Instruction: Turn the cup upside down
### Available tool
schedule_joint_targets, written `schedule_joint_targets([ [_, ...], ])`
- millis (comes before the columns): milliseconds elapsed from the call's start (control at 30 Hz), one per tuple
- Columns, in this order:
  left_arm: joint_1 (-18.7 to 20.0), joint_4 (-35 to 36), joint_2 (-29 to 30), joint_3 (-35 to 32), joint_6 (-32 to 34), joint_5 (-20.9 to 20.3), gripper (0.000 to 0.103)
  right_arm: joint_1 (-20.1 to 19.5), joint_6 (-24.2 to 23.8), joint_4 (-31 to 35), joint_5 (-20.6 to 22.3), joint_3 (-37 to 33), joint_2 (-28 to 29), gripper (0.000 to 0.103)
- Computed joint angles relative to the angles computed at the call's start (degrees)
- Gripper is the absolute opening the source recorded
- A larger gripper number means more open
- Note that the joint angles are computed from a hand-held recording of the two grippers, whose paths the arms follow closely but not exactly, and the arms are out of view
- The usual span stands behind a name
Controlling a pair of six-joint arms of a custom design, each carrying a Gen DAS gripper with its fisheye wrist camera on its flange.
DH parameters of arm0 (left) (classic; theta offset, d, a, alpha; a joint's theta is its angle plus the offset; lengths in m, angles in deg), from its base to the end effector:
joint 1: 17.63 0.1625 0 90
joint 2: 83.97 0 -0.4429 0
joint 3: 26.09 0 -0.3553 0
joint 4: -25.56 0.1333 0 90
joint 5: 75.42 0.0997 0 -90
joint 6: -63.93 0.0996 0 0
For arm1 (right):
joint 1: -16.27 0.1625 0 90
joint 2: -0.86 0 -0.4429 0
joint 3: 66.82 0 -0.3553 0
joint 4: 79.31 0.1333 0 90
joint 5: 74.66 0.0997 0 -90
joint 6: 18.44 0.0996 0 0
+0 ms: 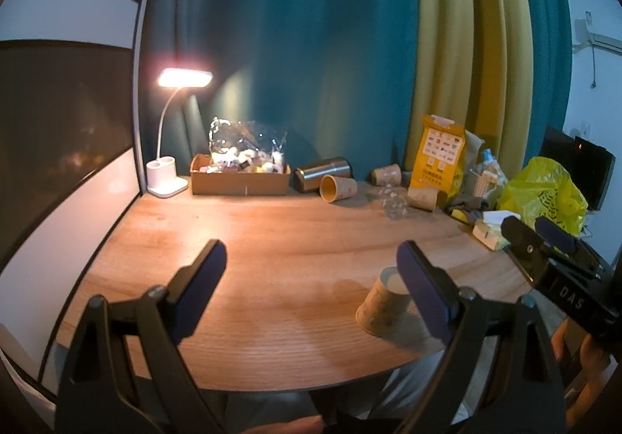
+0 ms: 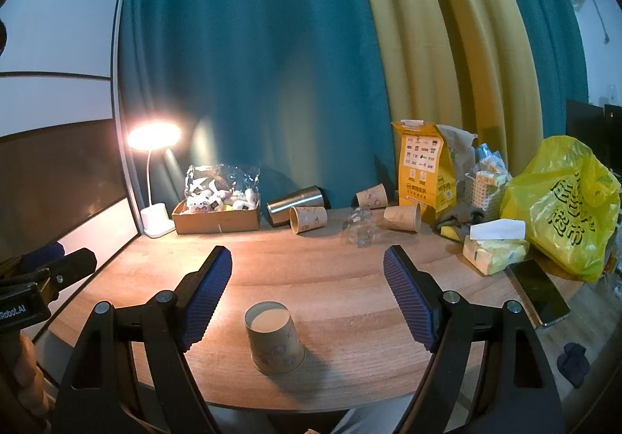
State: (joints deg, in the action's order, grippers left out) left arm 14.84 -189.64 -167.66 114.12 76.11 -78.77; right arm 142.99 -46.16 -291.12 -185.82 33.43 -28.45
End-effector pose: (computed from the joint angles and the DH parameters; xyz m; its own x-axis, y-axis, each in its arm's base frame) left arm -0.1166 -0.3501 0.3971 -0.7329 -0.3987 -0.5513 0.4720 0.2857 -0.8340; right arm 0.4590 -0.4526 0.0622 -0.6344 -0.5302 0.5625 -0.7596 0.2928 -0.5807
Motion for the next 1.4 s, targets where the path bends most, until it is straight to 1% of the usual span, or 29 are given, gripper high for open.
schedule_joint_targets([
  [167,0.14,1.73,-0.4,0.26,-1.49,0.05,0.09,0.02,0.12,0.16,-0.17,0.1,-0.03,0.083],
  [267,0.09,5.81,-1.51,0.82,-5.01,0.16,0.09,-0.01,0.29,0.53,-0.34,0.11,-0.06,0.083],
  [333,0.03,4.35,-1.2,0.78,-3.77,0.22,0.09,0.0,0.48,0.66,-0.39,0.17,-0.09,0.083],
  [533,0.05,7.58,-2.1,1.18,-6.5,0.11,0.09,-0.04,0.32,0.6,-0.41,0.17,-0.05,0.083],
  [600,-0.16,7.31,-2.09,1.29,-6.32,0.3,0.09,-0.04,0.42,0.55,-0.4,0.19,0.02,0.083],
  [633,-0.02,6.01,-1.55,1.01,-5.32,0.26,0.09,-0.04,0.38,0.58,-0.43,0.17,0.02,0.083],
  [667,-0.03,6.77,-1.79,1.1,-5.94,0.27,0.09,-0.06,0.41,0.63,-0.42,0.22,-0.02,0.083],
  [733,-0.04,6.13,-1.5,1.04,-5.55,0.35,0.09,-0.16,0.51,0.62,-0.35,0.35,-0.04,0.083],
  [833,-0.02,8.16,-2.25,1.33,-7.08,0.13,0.09,-0.19,0.31,0.61,-0.33,0.22,0.0,0.083],
  [1000,-0.12,7.82,-2.15,1.31,-6.75,0.21,0.091,-0.22,0.31,0.62,-0.28,0.21,-0.02,0.083],
  [1033,-0.07,9.26,-2.52,1.42,-7.95,0.16,0.09,-0.25,0.35,0.62,-0.26,0.3,-0.07,0.083],
  [1100,-0.09,7.85,-2.12,1.3,-6.82,0.18,0.091,-0.21,0.33,0.69,-0.29,0.18,-0.03,0.083],
  [1267,-0.08,9.56,-2.61,1.44,-8.43,0.28,0.091,-0.2,0.41,0.8,-0.32,0.18,-0.06,0.083],
  [1400,0.11,14.0,-3.83,1.6,-12.38,0.22,0.09,-0.39,0.46,0.65,-0.23,0.54,0.02,0.083],
])
